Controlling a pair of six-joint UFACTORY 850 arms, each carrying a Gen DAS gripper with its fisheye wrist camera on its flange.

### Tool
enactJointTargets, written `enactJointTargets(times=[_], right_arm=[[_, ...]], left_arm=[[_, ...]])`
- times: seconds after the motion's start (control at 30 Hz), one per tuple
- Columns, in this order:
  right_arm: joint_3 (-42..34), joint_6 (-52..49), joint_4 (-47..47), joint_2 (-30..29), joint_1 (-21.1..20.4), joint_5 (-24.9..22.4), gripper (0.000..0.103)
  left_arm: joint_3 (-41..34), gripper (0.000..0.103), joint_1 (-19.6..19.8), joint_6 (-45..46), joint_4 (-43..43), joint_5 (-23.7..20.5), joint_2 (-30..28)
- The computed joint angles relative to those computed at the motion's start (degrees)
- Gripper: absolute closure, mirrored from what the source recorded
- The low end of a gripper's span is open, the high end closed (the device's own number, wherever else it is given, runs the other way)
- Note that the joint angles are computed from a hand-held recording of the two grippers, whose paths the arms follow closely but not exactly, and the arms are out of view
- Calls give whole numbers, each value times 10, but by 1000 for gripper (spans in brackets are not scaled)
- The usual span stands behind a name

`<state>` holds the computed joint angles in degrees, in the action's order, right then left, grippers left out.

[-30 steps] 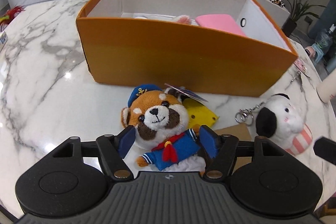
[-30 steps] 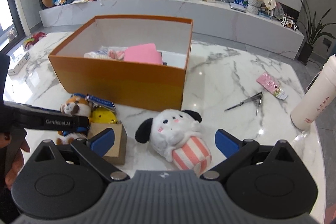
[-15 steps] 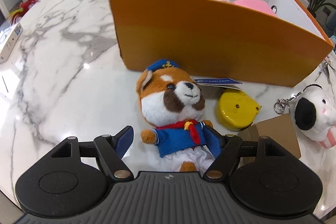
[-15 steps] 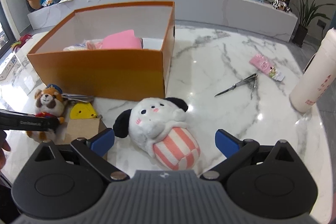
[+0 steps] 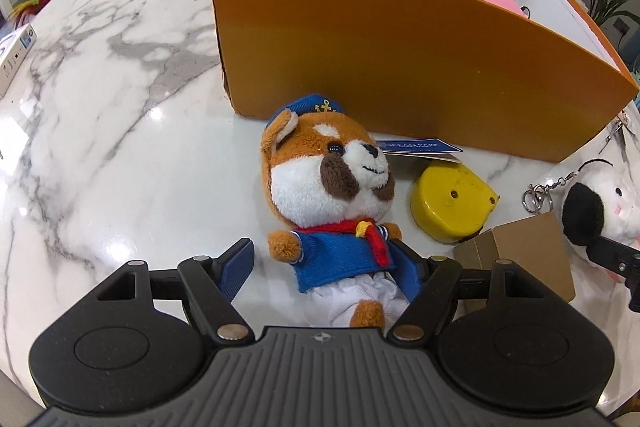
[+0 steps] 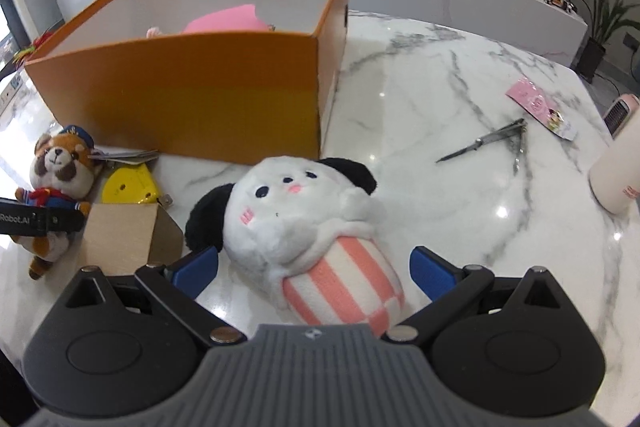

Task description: Organize objects

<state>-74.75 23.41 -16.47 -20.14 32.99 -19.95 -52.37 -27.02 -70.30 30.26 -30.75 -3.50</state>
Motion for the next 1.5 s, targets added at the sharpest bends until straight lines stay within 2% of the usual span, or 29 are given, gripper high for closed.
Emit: enactJointTargets(times=[0.13, 0.4, 0.5, 0.6, 0.67, 0.7, 0.8, 1.23, 1.37, 1.5], right_arm=[[-7, 18, -25, -10, 5, 1, 1], [-12, 12, -25, -23, 7, 5, 1], [-13, -29, 34, -26, 0, 11, 4], [-22, -73, 96, -36, -5, 1, 14], [-22, -44, 63, -37, -3, 3, 24], [-23, -46, 68, -37, -3, 3, 25], [-21, -69, 119, -33, -9, 8, 30], [-4, -13, 59, 15, 10, 8, 33], [7, 24, 8, 33, 18, 4, 33], [18, 20, 16, 53, 15, 15, 33]], left_arm=[[-1, 16, -6, -28, 28, -2, -4], [-5, 16, -5, -27, 41, -3, -11], [-3, 18, -3, -27, 41, 0, -9], [-7, 28, -5, -15, 37, -10, -11], [-7, 50, -7, -10, 41, -12, -10], [-7, 53, -8, -9, 42, -14, -8], [-7, 55, -6, 4, 35, -13, -7], [6, 57, -18, -5, 73, -24, 28], [12, 57, -28, -16, 95, -24, 47], [15, 57, -39, -25, 120, -28, 64]])
